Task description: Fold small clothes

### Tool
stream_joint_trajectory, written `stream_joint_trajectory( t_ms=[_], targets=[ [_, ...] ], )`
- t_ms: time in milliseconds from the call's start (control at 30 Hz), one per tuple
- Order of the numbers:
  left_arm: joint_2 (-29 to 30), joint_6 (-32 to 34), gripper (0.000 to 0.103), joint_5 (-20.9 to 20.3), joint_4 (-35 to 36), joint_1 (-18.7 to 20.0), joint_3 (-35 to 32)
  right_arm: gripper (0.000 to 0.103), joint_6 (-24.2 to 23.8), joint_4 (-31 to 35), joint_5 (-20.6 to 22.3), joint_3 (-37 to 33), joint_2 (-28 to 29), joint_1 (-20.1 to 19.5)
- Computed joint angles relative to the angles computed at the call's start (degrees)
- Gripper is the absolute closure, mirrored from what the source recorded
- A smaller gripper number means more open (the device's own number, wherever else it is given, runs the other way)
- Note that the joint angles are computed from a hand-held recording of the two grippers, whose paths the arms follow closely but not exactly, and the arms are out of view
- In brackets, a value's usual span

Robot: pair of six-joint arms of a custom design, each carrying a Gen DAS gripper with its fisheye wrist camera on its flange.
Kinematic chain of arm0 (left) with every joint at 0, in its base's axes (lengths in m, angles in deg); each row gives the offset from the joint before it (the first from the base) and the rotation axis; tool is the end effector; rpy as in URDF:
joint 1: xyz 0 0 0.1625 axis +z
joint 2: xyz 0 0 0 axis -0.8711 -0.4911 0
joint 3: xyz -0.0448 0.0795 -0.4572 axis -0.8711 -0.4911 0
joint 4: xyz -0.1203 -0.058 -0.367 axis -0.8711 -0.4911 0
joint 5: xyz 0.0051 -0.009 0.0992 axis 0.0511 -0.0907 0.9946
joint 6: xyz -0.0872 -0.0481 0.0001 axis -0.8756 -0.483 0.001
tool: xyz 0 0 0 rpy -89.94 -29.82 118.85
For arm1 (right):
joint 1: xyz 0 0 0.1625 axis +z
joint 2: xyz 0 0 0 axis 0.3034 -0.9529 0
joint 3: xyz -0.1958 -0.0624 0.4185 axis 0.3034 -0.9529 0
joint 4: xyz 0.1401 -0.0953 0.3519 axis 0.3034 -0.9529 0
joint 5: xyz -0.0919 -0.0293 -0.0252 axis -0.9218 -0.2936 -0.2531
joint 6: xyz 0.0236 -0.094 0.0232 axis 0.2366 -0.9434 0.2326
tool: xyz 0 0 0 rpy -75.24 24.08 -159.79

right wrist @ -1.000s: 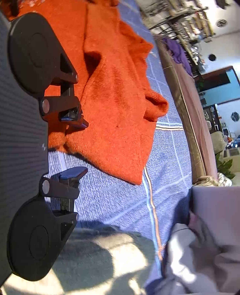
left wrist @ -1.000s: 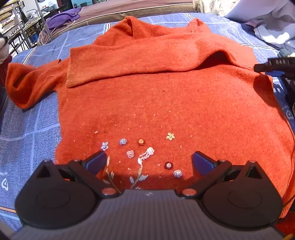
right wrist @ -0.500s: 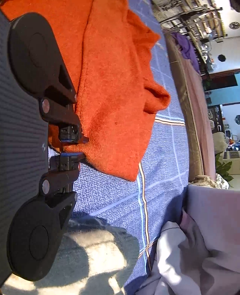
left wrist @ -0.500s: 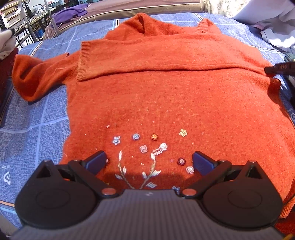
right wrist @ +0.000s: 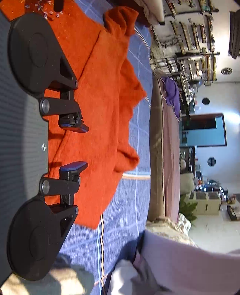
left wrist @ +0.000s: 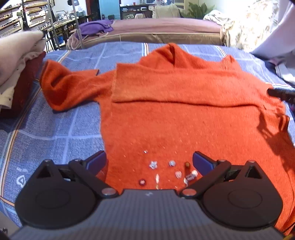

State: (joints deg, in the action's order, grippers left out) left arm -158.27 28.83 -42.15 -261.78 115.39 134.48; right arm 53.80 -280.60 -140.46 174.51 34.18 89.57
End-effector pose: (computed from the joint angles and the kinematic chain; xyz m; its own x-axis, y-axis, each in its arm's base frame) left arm -0.0376 -0.4115 0.2624 -0.6603 0.2355 -0.7131 0.5957 0.7425 -0.3064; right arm 0.2038 -0.4071 0.0749 -0.7480 -0.0152 0.6635 -0.5518 0.5696 -0.6091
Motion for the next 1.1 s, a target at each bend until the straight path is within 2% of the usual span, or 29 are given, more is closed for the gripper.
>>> stream_joint_trajectory(
  t_ms=[100,200,267,333,433,500,533,600,633,733,800,833,867,900,967,1000,1067,1100],
  targets=[
    [-0.8,1.7,0.006,0.9,0.0,0.6,-0.5,0.042,-1.3,4.3,1.8,-2.8,1.6,-1.1],
    [-0.9,5.4,0.011,2.1,-3.5,2.1,-0.9,0.041,1.4,11.0,-0.8,-5.3,2.3,-1.7],
    [-0.2,8.3,0.011,3.4,-7.6,3.6,-2.1,0.039,1.3,12.9,-1.7,-5.8,2.7,-2.5],
    [1.4,11.3,0.011,5.3,-12.8,5.5,-4.4,0.035,1.2,11.7,-2.1,-5.4,2.8,-1.9],
    [6.4,19.7,0.011,8.8,-29.1,7.7,-9.2,0.021,2.8,9.1,-1.4,-3.3,2.2,-0.8],
    [9.4,25.4,0.009,8.3,-37.9,9.6,-13.9,0.01,3.9,7.5,-1.3,-1.7,2.0,0.1],
    [10.3,26.5,0.009,7.1,-39.3,10.6,-16.2,0.01,4.2,7.4,-1.1,-0.9,1.9,0.4],
    [11.7,28.6,0.009,4.1,-37.5,12.9,-20.8,0.01,4.2,7.9,-0.6,0.6,1.5,1.1],
    [12.6,29.1,0.011,4.8,-35.0,13.6,-23.0,0.01,4.6,8.2,-0.7,1.1,1.3,1.5],
    [17.8,35.2,0.013,6.2,-33.5,15.8,-29.6,0.008,7.0,9.5,-0.9,2.5,0.5,2.2],
    [21.6,38.3,0.013,9.3,-34.5,16.6,-34.0,0.006,8.4,10.5,-1.4,3.1,0.2,2.5],
    [22.2,36.6,0.02,9.2,-31.5,17.1,-35.6,0.006,8.5,11.0,-1.2,3.3,0.1,2.3],
    [21.3,32.9,0.073,6.7,-26.2,17.9,-36.1,0.006,8.7,11.0,-1.1,3.5,0.1,2.3],
    [20.7,28.9,0.092,4.3,-20.2,18.9,-36.9,0.006,9.1,11.3,-1.1,3.7,0.1,2.3],
    [20.5,24.4,0.096,4.9,-11.9,18.9,-38.8,0.006,10.2,12.1,-1.0,4.0,0.2,2.3],
    [20.4,24.5,0.097,4.2,-11.3,18.9,-38.8,0.006,10.6,12.1,-0.9,4.0,0.3,2.3],
    [20.7,26.5,0.098,3.4,-16.3,18.3,-37.9,0.006,11.0,11.6,-0.8,4.2,0.4,2.3],
    [20.6,28.4,0.098,3.1,-21.8,17.4,-36.6,0.006,10.9,11.3,-0.8,4.2,0.5,2.3]
  ],
)
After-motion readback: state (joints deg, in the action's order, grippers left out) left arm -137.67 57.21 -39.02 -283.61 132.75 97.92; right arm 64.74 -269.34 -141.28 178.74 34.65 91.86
